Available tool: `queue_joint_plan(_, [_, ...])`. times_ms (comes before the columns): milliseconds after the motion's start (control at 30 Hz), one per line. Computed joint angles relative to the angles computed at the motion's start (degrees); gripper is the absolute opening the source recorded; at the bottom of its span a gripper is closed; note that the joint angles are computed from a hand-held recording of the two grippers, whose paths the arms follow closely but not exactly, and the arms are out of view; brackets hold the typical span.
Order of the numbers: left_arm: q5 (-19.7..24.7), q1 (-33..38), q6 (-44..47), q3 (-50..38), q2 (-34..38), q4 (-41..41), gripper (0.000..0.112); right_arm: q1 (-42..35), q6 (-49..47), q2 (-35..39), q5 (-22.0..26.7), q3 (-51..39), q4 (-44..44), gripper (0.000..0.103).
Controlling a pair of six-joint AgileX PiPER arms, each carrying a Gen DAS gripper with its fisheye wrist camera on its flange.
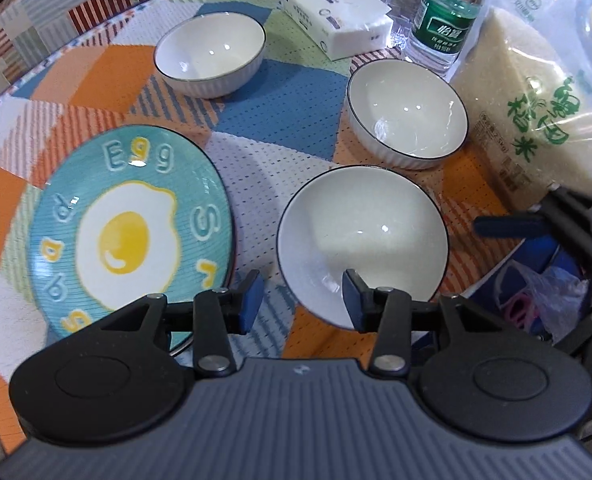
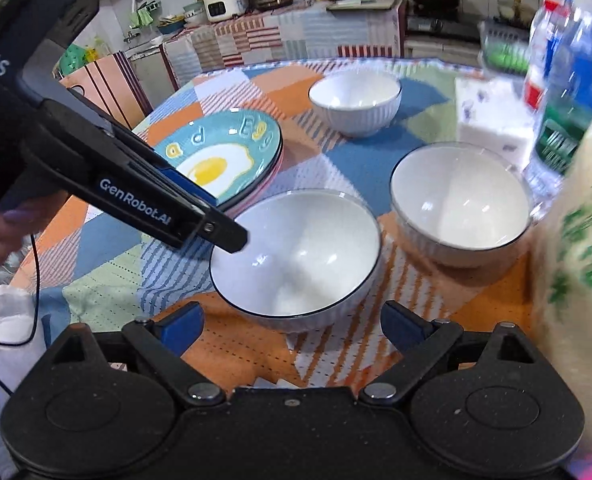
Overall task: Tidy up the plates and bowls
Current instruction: 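Lift the white bowl with both tools and carry it toward a second bowl, then carry the held bowl over the second white bowl beside the rice bag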
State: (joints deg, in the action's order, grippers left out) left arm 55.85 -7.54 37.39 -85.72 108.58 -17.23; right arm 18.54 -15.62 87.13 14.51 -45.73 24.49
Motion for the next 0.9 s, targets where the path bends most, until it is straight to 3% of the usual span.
queue_joint_plan(267, [6.6, 2.5, 1.1, -4.0, -3.8, -0.1, 0.048, 4.2, 33.6, -10.4, 4.5, -0.1, -34.2, 0.097])
queue_joint_plan(500, [11.6, 3.0, 0.5, -10.1, -4.5, 0.3, 0.051, 6.9, 42.5, -14.0, 11.3, -3.8, -48.7, 0.097])
queue_joint_plan(633, [12.9, 2.8, 0.1, -14.7, -3.5, -2.2, 0.059, 6.5, 44.7, -14.1, 12.9, -5.3, -55.0, 0.097])
queue_joint_plan(767, [12.5, 2.5, -1.8, -18.7, -0.4, -6.6, 0.065, 8.9, 60.3, -10.7, 15.2, -4.9, -71.6, 0.097])
queue_joint_plan(900, [11.2, 1.2, -3.0, -21.1, 3.7, -9.8, 0.066, 9.4, 70.8, -8.1, 14.4, -3.4, -78.6, 0.097])
